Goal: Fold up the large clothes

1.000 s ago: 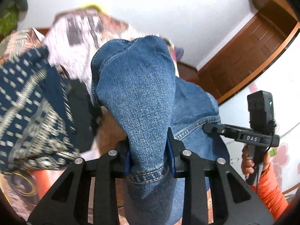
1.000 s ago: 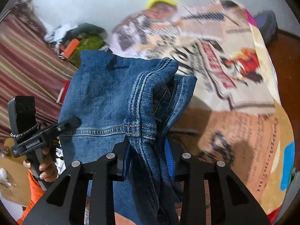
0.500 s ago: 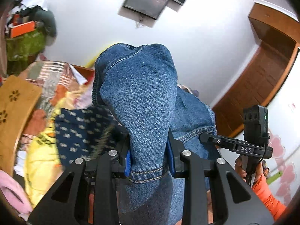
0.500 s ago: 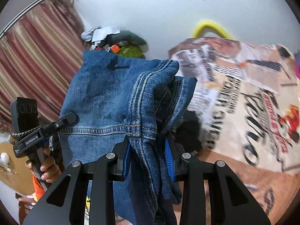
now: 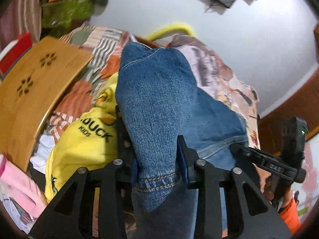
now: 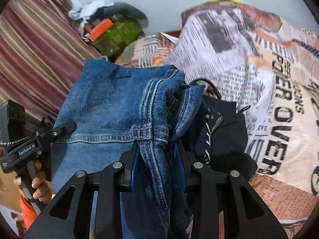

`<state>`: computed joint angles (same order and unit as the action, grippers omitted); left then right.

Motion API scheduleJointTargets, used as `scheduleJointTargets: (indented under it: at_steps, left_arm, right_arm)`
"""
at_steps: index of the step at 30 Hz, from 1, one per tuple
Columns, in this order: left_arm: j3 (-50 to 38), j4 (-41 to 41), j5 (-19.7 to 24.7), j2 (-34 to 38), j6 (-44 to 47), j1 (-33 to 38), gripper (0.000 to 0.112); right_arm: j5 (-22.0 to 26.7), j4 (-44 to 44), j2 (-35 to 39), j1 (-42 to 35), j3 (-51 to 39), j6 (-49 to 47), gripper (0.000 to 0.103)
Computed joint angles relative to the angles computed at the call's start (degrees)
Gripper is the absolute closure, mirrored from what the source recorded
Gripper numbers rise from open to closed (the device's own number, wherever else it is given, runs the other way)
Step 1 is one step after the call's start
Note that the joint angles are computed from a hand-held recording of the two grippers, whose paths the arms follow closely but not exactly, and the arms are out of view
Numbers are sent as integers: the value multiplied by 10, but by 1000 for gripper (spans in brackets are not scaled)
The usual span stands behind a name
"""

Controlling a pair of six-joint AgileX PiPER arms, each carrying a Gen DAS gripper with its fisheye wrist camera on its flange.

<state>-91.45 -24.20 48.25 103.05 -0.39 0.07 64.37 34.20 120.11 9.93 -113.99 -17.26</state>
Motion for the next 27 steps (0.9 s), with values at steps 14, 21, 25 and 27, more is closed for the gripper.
scheduleJointTargets:
  at_steps: [14,21,25,27]
  left_arm:
    - [78,196,-23,-113,-133,-78,70]
    - [130,347,-20,-265,-255,-185,70]
    - [119,546,40,-335,-407,-335,70]
    - [107,661,101,-359,-481,-440,70]
  right_arm:
    - [-57,-32,-133,-3,130,-31,64]
    - [-93,67,-325,-53,272,-138,64]
    - [-108,120,-412,-68,314,-181,64]
    - [-113,141,-468,-73,335,-202,64]
